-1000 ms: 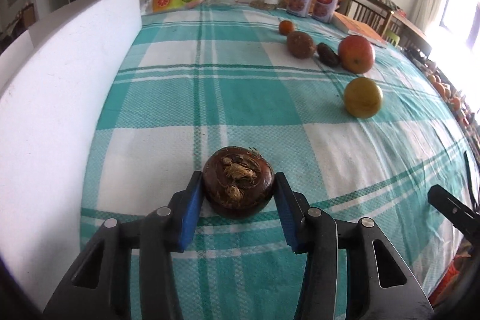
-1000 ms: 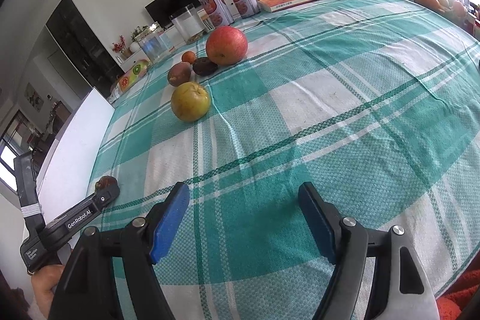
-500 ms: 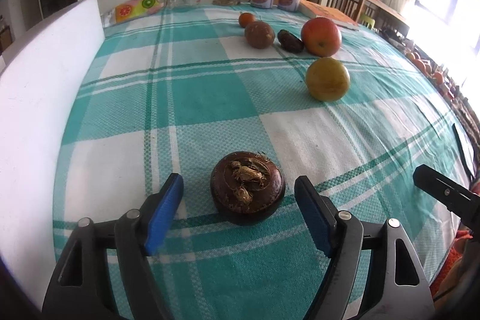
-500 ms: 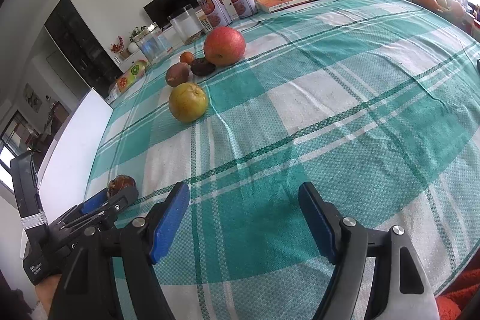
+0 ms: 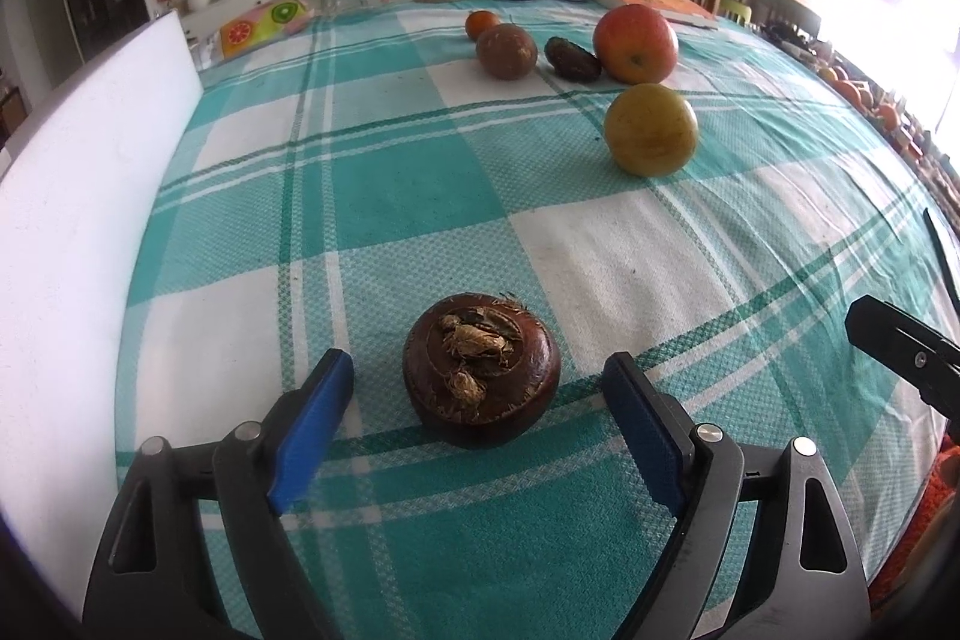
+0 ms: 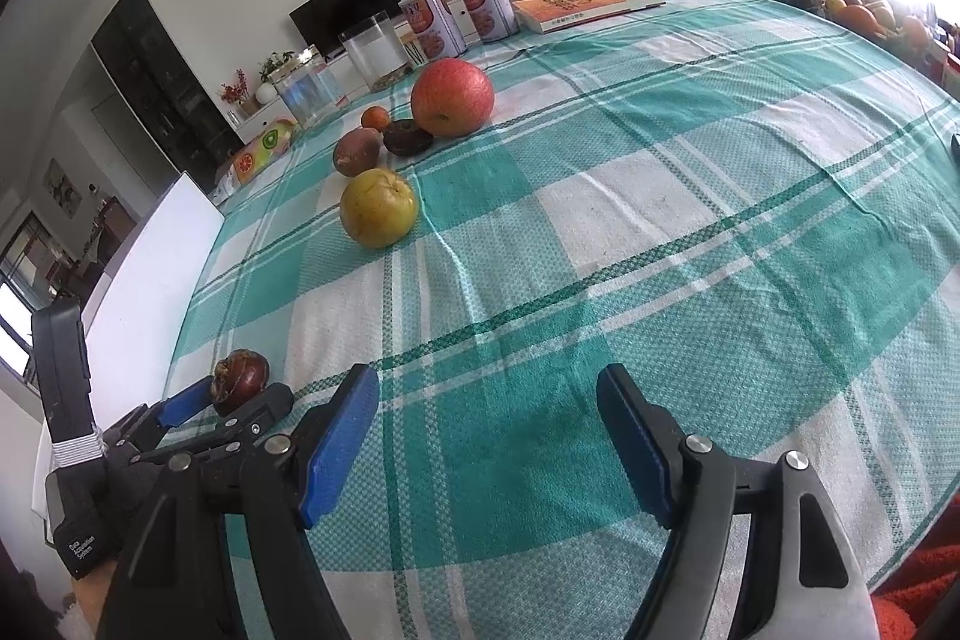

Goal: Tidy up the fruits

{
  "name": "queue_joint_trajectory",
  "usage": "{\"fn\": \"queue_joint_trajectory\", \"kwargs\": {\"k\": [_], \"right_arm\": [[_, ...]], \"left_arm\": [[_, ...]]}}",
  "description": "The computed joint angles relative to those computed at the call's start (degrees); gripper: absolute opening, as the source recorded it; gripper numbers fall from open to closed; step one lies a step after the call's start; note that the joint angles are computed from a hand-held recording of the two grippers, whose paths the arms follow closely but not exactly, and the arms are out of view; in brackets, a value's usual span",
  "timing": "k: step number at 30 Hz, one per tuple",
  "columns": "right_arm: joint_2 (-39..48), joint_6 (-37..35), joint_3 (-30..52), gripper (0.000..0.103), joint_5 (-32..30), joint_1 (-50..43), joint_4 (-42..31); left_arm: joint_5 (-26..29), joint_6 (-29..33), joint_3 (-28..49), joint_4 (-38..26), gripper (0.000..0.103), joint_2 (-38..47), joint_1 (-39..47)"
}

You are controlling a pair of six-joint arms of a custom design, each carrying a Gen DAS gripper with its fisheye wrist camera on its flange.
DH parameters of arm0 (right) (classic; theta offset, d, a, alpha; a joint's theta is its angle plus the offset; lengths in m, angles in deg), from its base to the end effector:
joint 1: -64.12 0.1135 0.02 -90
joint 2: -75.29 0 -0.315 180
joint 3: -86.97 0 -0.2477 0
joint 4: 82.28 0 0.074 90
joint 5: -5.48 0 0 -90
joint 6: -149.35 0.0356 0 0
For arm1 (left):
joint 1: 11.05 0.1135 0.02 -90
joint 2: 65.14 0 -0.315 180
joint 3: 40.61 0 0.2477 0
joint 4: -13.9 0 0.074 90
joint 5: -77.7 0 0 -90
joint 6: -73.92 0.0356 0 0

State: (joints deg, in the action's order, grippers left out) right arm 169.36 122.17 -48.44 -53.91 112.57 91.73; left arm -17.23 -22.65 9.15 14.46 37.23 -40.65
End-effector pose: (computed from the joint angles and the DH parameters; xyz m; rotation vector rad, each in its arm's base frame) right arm 0.1877 0.1845 0.1532 0.4951 2.3198 0.2413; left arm 0.2669 -0.1481 0.1381 0.4594 2.4389 -0.1633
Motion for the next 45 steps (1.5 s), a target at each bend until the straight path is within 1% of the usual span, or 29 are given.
{"fn": "queue_joint_trajectory", "kwargs": {"k": [2, 3, 5, 7, 11, 14, 16, 17, 18, 19, 21, 22, 24, 26, 28, 29, 30, 33, 36, 37, 40, 42, 45], "right_arm": [[1.23, -4.36, 2.32, 0.075, -1.18, -1.45, -0.82], [2.28, -7.89, 4.02, 0.075, -2.26, -2.74, -1.27], [5.0, -14.51, 9.08, 0.075, -4.69, -5.81, -4.48], [7.39, -19.22, 14.04, 0.075, -7.67, -8.84, -6.54], [13.36, -26.58, 25.06, 0.075, -11.1, -12.24, -11.18], [18.83, -28.22, 32.45, 0.074, -13.11, -13.96, -15.9], [21.48, -29.21, 35.63, 0.069, -14.36, -14.9, -17.88], [22.64, -29.62, 37.24, 0.062, -14.33, -15.12, -19.36], [22.99, -29.62, 37.63, 0.05, -13.46, -15.21, -19.97], [22.26, -29.04, 36.1, 0.05, -14.15, -15.56, -18.15], [19.46, -24.82, 30.74, 0.05, -17.94, -17.3, -12.78], [17.36, -21.84, 26.66, 0.05, -21.17, -18.42, -8.48], [13.18, -14.89, 16.8, 0.05, -30.01, -21.06, 2.69], [10.69, -7.51, 7.77, 0.05, -37.56, -23.43, 13.56], [10.6, -1.62, 0.72, 0.05, -42.82, -25.5, 24.21], [10.89, 0.42, -1.68, 0.05, -44.43, -26.36, 28.37], [10.86, 1.54, -3.02, 0.05, -45.16, -26.94, 30.36], [9.35, 2.85, -4.68, 0.051, -43.12, -27.15, 30.29], [9.69, 6.4, -7.93, 0.051, -43.02, -27.78, 35.96], [9.7, 6.99, -8.47, 0.051, -42.9, -27.75, 36.78], [7.62, 8.24, -9.9, 0.053, -42.01, -27.7, 36.3], [5.8, 8.94, -11.34, 0.06, -41.08, -28.1, 36.61], [1.74, 7.32, -11.26, 0.062, -38.9, -28.86, 30.46]], "left_arm": [[-0.03, 0.07, 0.0, -0.01, 0.087, 0.0, 0.06], [-0.02, 0.1, -0.02, 0.01, 0.087, 0.0, 0.1], [-0.04, 0.08, -0.02, 0.02, 0.087, 0.01, 0.07], [-0.05, 0.08, -0.01, 0.02, 0.088, 0.03, 0.05], [-0.06, 0.13, 0.01, 0.0, 0.088, 0.04, 0.14], [-0.07, 0.13, 0.0, -0.01, 0.088, 0.03, 0.13], [-0.1, 0.09, 0.0, -0.02, 0.088, 0.02, 0.08], [-0.07, 0.12, -0.02, -0.02, 0.088, 0.0, 0.13], [-0.11, 0.06, -0.01, -0.02, 0.088, 0.01, 0.06], [-0.13, 0.03, -0.01, -0.03, 0.088, 0.01, 0.03], [-0.13, 0.03, -0.01, -0.03, 0.088, 0.01, 0.03], [-0.17, 0.02, 0.01, -0.05, 0.088, 0.02, 0.0], [-0.17, 0.04, 0.02, -0.05, 0.088, 0.02, 0.02], [-0.17, 0.09, 0.01, -0.06, 0.088, 0.01, 0.06], [-0.2, 0.04, 0.03, -0.07, 0.088, 0.02, 0.01], [-0.2, 0.11, 0.03, -0.09, 0.088, 0.02, 0.08], [-0.2, 0.08, 0.04, -0.09, 0.088, 0.02, 0.07], [-0.19, 0.06, 0.04, -0.09, 0.088, 0.03, 0.05], [-0.16, 0.16, 0.02, -0.09, 0.088, 0.01, 0.16], [-0.23, 0.07, 0.04, -0.09, 0.088, 0.03, 0.05], [-0.19, 0.11, 0.03, -0.09, 0.088, 0.02, 0.1], [-0.16, 0.17, -0.01, -0.08, 0.089, -0.04, 0.17], [-0.18, 0.16, -0.01, -0.07, 0.089, -0.01, 0.16]]}}
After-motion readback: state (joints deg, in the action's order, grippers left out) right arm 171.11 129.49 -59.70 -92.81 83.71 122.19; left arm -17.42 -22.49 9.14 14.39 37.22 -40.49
